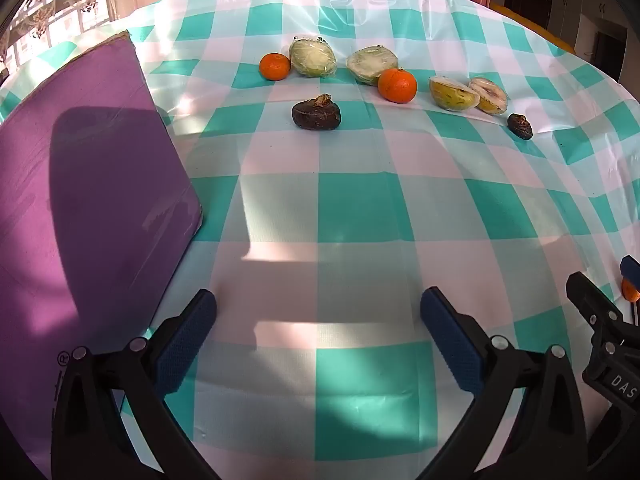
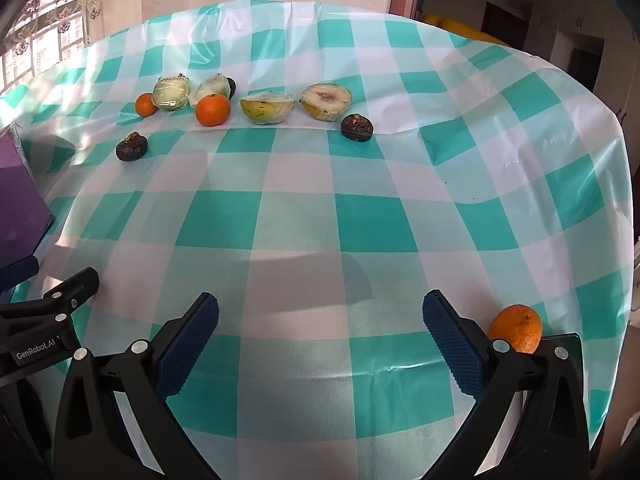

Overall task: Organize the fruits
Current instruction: 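Grasp the large orange on the cloth with the right gripper, then grasp the dark brown round fruit with the left gripper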

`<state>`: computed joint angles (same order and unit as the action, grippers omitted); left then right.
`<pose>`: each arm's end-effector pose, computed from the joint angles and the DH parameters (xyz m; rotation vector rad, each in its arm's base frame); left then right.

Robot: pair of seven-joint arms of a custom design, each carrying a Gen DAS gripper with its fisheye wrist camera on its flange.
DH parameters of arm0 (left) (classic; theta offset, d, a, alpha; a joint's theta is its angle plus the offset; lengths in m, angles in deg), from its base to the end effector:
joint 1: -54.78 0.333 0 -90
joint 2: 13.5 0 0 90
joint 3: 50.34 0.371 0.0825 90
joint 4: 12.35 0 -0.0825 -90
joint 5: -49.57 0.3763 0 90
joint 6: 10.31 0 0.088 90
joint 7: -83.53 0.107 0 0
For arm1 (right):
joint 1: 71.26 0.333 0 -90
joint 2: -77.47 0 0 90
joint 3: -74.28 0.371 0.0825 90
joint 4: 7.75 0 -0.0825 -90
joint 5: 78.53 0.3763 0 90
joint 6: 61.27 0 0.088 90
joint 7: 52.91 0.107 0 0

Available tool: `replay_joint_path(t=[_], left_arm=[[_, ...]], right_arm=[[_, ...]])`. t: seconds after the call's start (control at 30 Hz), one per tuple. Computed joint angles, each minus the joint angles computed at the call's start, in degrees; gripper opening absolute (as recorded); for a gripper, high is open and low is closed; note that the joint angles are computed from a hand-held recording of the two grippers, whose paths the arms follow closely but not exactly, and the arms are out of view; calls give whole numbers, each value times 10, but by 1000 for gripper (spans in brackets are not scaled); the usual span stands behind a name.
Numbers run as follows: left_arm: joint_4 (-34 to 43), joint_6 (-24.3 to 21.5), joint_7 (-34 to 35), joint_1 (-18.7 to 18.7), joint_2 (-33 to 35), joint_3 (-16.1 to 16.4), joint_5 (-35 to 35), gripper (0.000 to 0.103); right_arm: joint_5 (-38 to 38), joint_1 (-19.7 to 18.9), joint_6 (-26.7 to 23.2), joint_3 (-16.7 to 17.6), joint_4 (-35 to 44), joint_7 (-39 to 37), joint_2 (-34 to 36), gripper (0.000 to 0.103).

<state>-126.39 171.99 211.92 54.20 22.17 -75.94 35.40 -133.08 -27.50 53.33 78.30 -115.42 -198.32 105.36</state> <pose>0.6322 -0.2412 0.2869 -1.1315 2.4966 -0.8452 0.4632 0.4311 0.2969 -1.0581 2.4728 -1.0980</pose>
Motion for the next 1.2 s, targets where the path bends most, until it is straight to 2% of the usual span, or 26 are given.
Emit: replay_joint_path(t=[0.1,0.2,0.27,0.33,0.43,0.47,0.63,0.73,0.83,0.9,0.97,1.07,1.2], left_arm=[[0,0,0,0,0,0,1,102],[0,0,-1,0,0,0,1,102],[0,0,-1,0,0,0,1,102],[0,0,-1,0,0,0,1,102],[0,0,-1,0,0,0,2,102],[0,0,-1,0,0,0,2,102],[0,0,-2,0,0,0,2,102],[0,-1,-2,0,0,0,2,102],[0,0,-2,0,0,0,2,102],[0,-1,-2,0,0,0,2,102],[2,-2,-2,0,1,0,2,102],[14,-18,5,-3,5,-1,6,102],[38,-37,7,-31,12,11,4,101]], right_arm=[[12,15,-47,2,-16,39,-15,98],[31,7,-44,14,-61,67,-46,97],[43,2,-50,24,-88,81,-70,90],[52,-4,-55,33,-111,82,-92,90],[75,-37,15,45,-164,60,-126,89],[78,-46,38,46,-180,55,-134,81],[86,-78,114,47,-213,-9,-142,73],[89,-77,97,47,-196,-64,-127,68],[76,-81,135,41,-210,-65,-137,53],[68,-83,151,39,-216,-65,-140,48],[64,-82,157,37,-222,-48,-144,37],[27,-85,194,30,-237,8,-153,36],[3,-87,187,26,-208,25,-135,36]])
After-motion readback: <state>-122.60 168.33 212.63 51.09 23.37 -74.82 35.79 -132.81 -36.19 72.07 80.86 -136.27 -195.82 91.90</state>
